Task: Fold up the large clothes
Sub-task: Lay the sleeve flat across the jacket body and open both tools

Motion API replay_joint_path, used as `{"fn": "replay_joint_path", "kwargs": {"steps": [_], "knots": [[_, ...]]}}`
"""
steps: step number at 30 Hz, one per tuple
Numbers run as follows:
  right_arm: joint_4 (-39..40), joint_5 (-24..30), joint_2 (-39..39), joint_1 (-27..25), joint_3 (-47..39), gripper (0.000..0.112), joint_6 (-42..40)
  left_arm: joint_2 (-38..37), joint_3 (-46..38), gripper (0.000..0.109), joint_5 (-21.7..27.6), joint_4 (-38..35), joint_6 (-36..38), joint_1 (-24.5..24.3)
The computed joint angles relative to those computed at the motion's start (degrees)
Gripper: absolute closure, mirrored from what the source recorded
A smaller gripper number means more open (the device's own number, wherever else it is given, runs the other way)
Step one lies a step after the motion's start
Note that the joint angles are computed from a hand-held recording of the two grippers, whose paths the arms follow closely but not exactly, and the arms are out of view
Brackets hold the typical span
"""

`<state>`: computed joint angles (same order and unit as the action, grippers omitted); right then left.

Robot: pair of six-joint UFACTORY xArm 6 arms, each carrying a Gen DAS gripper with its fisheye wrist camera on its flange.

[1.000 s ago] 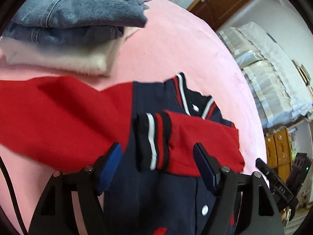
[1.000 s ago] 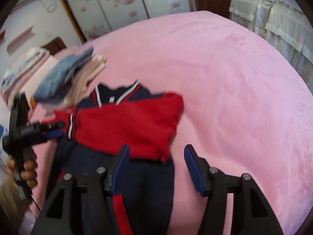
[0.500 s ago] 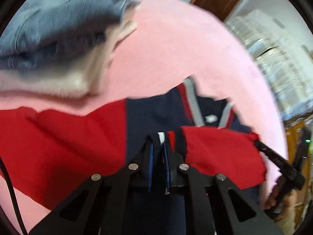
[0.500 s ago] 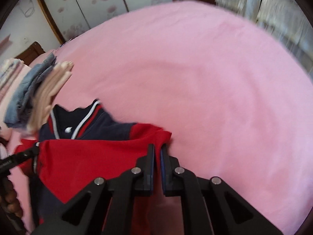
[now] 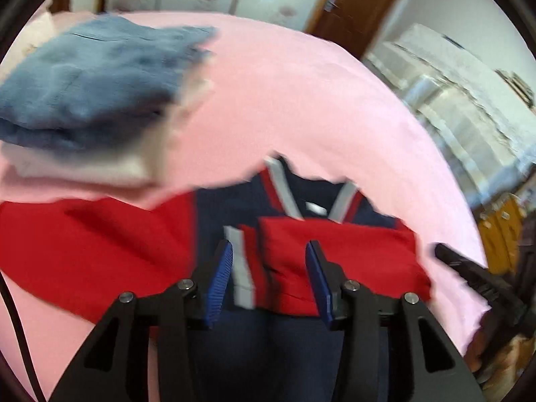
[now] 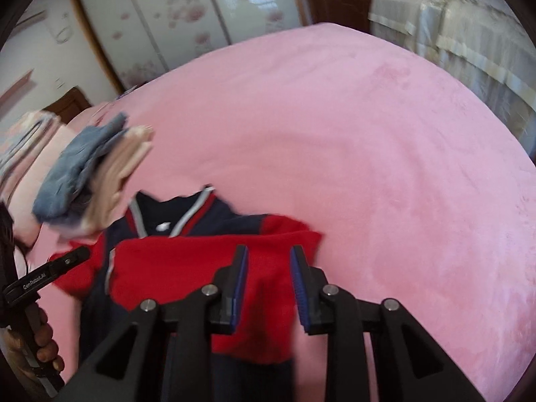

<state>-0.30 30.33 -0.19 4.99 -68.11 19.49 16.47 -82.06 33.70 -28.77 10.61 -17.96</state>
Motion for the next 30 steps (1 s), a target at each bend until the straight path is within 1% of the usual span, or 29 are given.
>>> {"fn": "replay_joint_path", "kwargs": {"steps": [1,3,4,5,6,7,9,10,11,12,14,15,17,18,19,22,23,25,26,28,30], "knots": [[0.4,0.3,0.1,0.7,-0.2,0.087,-0.7,0.8,-1.3,0.065,2.4,-1.6,-0.6,-0.5],[3.3,0.3,-0.2,2.7,0.3,0.087,-3.2,2.0,-2.1,0.065,2.8,-1.0,-2.7,-1.5],[4.5,0.2,0.3,3.6,0.0,0.087,-4.2,2.9,-2.5,0.065,2.4,0.8,-4.2,-2.1],[4.0,0.0,0.9,4.5,-0.1,0.087,-3.8,4.0,-3.1,0.065,2.5,3.7,-6.1,-2.6],[2.4,0.3,1.5,5.1,-0.2,0.087,-2.7,4.7,-3.2,0.065,2.6,7.5,-8.6,-2.9],[1.0,0.3,1.5,5.3,0.4,0.087,-1.6,4.9,-2.8,0.065,2.2,9.7,-10.0,-3.1],[-5.6,1.0,1.7,5.1,1.3,0.09,3.7,4.7,-1.2,0.067,0.7,8.9,-8.6,-2.8],[-10.4,2.0,1.5,4.6,2.0,0.096,7.4,4.5,-0.7,0.068,0.4,7.7,-7.5,-2.6],[-12.8,3.0,1.0,3.7,2.7,0.104,9.5,4.3,-0.6,0.068,0.5,6.4,-6.5,-2.3],[-12.8,3.1,0.6,2.8,3.7,0.107,10.2,4.2,-0.5,0.068,0.7,5.8,-6.2,-2.2],[-7.0,2.3,-0.6,0.6,5.8,0.108,7.8,3.7,0.3,0.068,0.5,5.9,-6.6,-2.3],[-6.1,2.0,-1.0,0.3,6.3,0.108,7.5,3.9,-0.1,0.068,0.6,6.2,-7.2,-2.5],[-8.2,2.3,-1.8,0.2,6.6,0.108,9.3,3.3,0.4,0.066,0.5,6.7,-7.9,-2.7],[-8.2,2.1,-2.1,0.3,6.7,0.107,9.6,2.5,1.1,0.063,0.8,6.3,-7.9,-2.6],[-8.1,2.0,-2.5,0.5,6.9,0.104,10.0,2.6,0.7,0.059,1.1,6.1,-8.2,-2.7],[-7.7,2.3,-4.2,1.5,7.4,0.104,11.2,0.2,2.2,0.054,1.5,7.2,-9.7,-2.8],[-6.7,2.6,-5.2,1.5,7.8,0.104,10.6,-1.2,3.1,0.053,1.7,8.8,-11.2,-2.8],[-6.0,3.4,-6.5,2.2,8.1,0.104,11.2,-4.1,5.1,0.046,1.5,11.1,-13.0,-2.9],[-5.5,4.5,-6.8,2.6,7.6,0.104,11.4,-5.6,6.3,0.045,1.1,12.2,-13.7,-3.0],[-5.5,6.6,-8.5,3.2,7.9,0.103,11.8,-8.7,8.7,0.035,0.3,16.3,-16.5,-3.1],[-7.4,9.6,-9.8,4.5,7.4,0.1,13.6,-12.3,11.2,0.029,0.7,21.3,-20.2,-3.1]]}}
